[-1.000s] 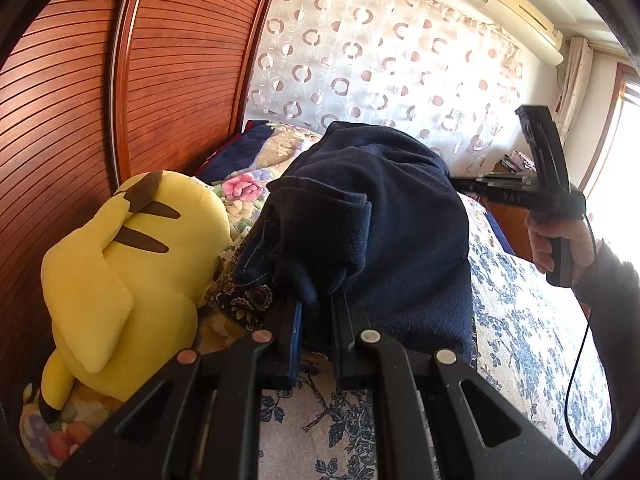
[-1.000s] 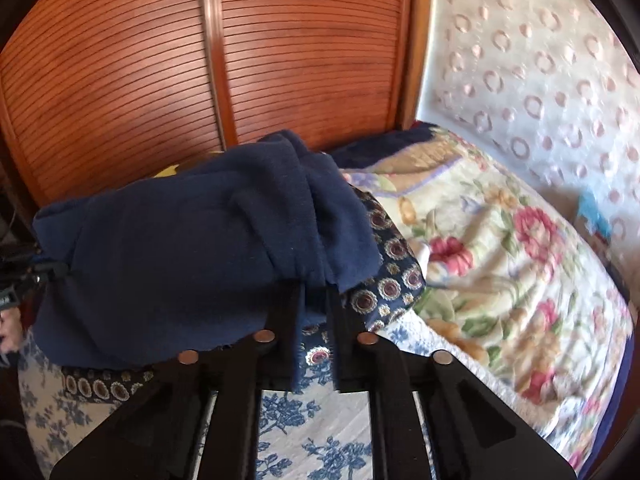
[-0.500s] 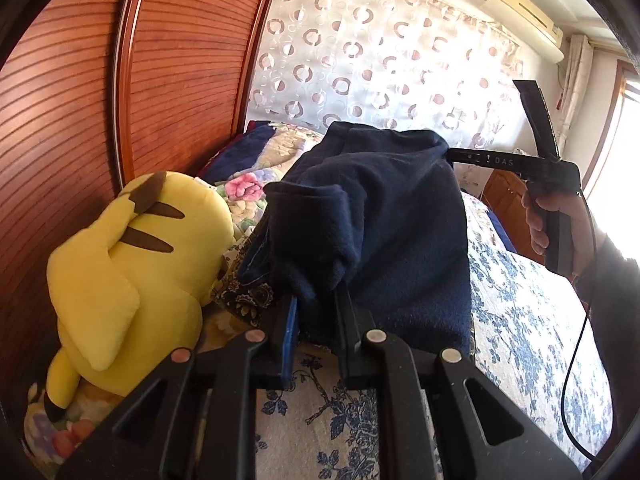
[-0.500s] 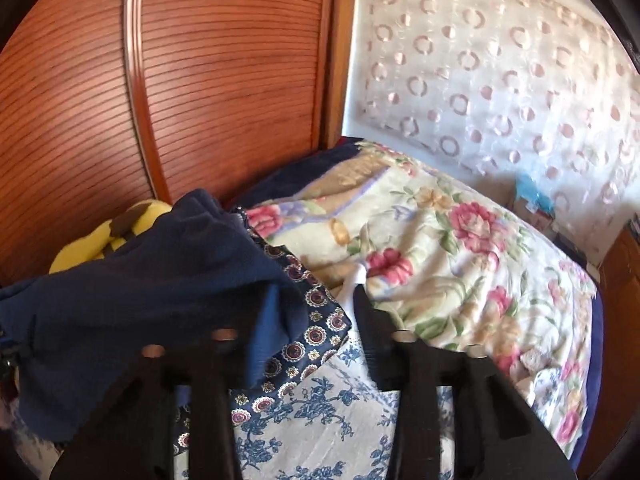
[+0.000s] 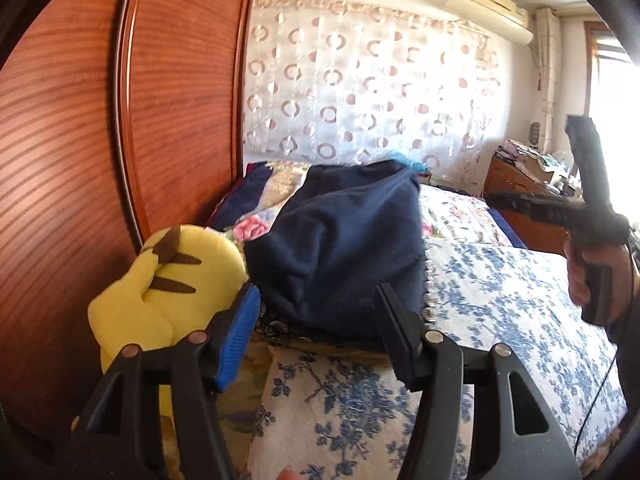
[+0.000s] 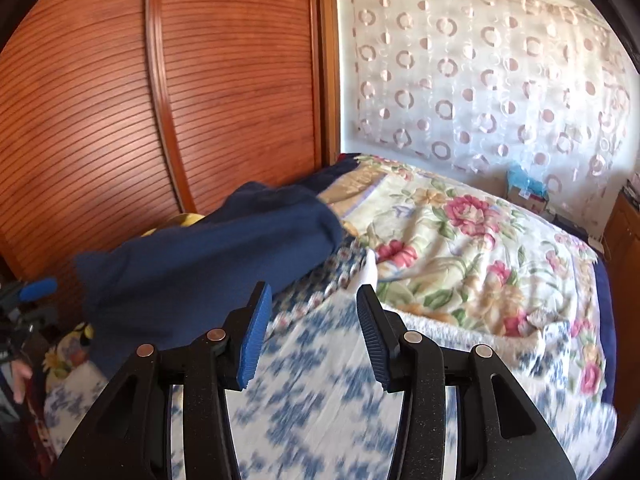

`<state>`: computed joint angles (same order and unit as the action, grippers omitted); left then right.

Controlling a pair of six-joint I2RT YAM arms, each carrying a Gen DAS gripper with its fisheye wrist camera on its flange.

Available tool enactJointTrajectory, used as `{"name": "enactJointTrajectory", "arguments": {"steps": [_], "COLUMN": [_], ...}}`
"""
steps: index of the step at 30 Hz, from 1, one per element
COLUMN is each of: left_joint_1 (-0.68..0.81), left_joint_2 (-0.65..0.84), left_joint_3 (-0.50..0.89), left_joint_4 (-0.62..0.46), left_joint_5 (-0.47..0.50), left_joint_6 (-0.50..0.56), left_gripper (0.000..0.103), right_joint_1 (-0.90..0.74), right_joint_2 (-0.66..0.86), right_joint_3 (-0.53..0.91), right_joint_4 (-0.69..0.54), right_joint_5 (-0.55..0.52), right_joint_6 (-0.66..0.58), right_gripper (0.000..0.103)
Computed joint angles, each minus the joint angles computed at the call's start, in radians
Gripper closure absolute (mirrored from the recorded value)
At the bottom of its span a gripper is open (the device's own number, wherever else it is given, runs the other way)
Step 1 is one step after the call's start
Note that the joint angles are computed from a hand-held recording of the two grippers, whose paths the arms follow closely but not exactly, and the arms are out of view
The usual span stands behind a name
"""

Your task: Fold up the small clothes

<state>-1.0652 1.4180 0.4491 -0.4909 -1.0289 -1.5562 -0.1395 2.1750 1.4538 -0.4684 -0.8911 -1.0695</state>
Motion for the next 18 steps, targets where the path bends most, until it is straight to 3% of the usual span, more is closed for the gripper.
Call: {"name": "enactJointTrajectory", "arguments": {"steps": [5,9,13,18], "left_joint_1": [-0.069,-0.098,-0.113,-0.130], "left_joint_2": [0.076,0.146,0.219,0.268], "left_joint_3": [0.122,0.218,0.306,0.366], "left_joint_4": [-0.153,-0.203,-0.217,-0.136], "left_joint_5": [-0.030,-0.033,-0.043,-0.043], "left_joint_6": [-0.085,-0.082,-0.045,0.038], "left_gripper": [0.045,0.045,0.045,0.045], "right_joint_1": [-0.135,-0.239,-0.344,-0.440], "right_joint_2": [-0.075,-0.109,-0.117,-0.098], "right_joint_3": [-0.109,-0.148,-0.156,-0.143], "right_joint_4": [-0.105,-0.181,-0.264,-0.317], "right_joint_5": [-0.068,-0.104,-0.131,-0.136], "right_joint_6": [-0.162,-0.266,-0.367,-0.436], "right_gripper": [0.055,0.045,0.038,0.026]}}
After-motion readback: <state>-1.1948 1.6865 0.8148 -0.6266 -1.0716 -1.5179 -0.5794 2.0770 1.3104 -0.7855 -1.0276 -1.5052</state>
